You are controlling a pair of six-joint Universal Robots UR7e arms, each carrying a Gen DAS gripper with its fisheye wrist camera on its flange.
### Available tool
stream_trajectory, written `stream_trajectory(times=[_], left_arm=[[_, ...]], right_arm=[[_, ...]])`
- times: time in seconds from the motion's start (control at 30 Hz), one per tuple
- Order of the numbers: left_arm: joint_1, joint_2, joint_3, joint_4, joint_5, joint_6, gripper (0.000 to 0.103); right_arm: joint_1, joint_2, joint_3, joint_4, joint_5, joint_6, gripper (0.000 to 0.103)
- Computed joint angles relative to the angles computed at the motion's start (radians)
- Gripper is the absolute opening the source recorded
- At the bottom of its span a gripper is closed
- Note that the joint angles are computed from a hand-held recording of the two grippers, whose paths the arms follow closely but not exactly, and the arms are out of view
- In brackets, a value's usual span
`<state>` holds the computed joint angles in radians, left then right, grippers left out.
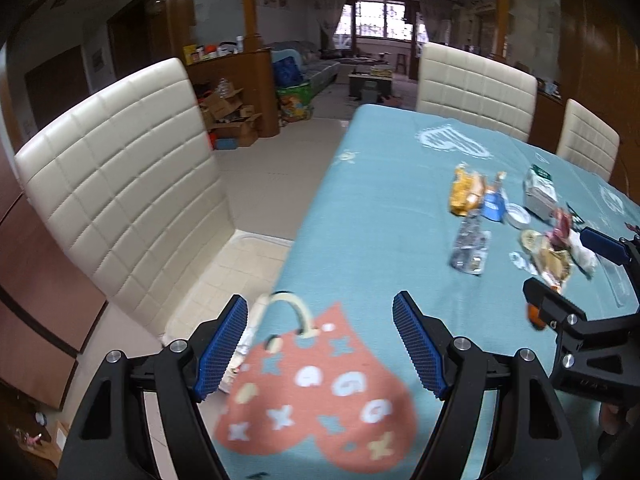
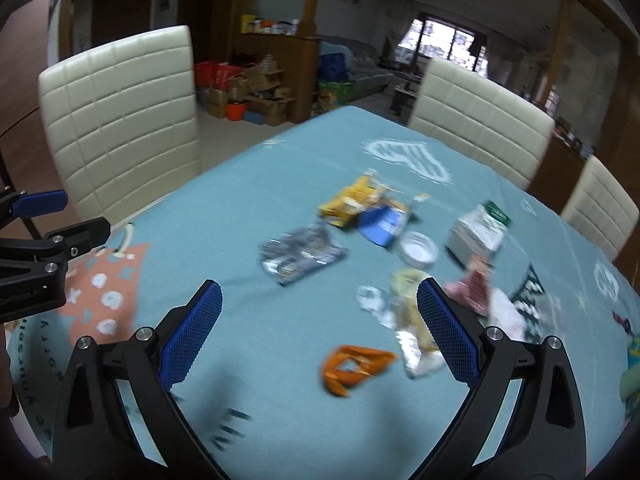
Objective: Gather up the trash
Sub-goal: 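Grasp the silver pill blister with left tool while right tool grasps the yellow wrapper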
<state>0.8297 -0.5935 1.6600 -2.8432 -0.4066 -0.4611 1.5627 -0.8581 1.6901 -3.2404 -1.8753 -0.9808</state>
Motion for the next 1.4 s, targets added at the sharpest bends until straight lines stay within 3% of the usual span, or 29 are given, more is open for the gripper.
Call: stream_trajectory(times=[0.1,0.43,0.57,0.77,0.87,1.0,1.1,1.23,1.27,1.3,1.4], left_arm=[[-0.007,0.050,-0.068,0.010,-0.024,0.040,0.073],[0.001,0.191,-0.283,0.101,-0.079,0.107,0.073],[0.023,0.238,-0.386,0.198,-0.112,0.076,0.073],[0.040,0.271,-0.449,0.254,-0.117,0.054,0.073],[0.050,0.284,-0.477,0.286,-0.105,0.045,0.073],[0.070,0.297,-0.513,0.324,-0.129,0.036,0.073],[0.082,0.314,-0.546,0.344,-0.148,0.051,0.073],[0.089,0.331,-0.567,0.319,-0.166,0.079,0.073],[0.088,0.332,-0.564,0.305,-0.168,0.093,0.064],[0.086,0.329,-0.554,0.277,-0.178,0.116,0.043],[0.075,0.326,-0.540,0.249,-0.172,0.146,0.033]], right_arm=[[-0.035,-0.030,-0.004,-0.024,0.011,0.021,0.094],[-0.120,-0.054,-0.104,0.067,-0.036,0.113,0.063],[-0.143,-0.044,-0.144,0.117,-0.041,0.139,0.062],[-0.167,-0.057,-0.166,0.241,0.050,0.186,0.062],[-0.156,-0.056,-0.158,0.267,0.094,0.159,0.062],[-0.128,-0.003,-0.174,0.222,0.034,0.087,0.061],[-0.129,0.022,-0.212,0.295,0.010,0.119,0.055],[-0.146,0.012,-0.223,0.379,0.067,0.166,0.032],[-0.146,0.009,-0.214,0.360,0.074,0.155,0.029],[-0.145,0.007,-0.207,0.343,0.076,0.150,0.025],[-0.140,0.004,-0.186,0.289,0.065,0.134,0.023]])
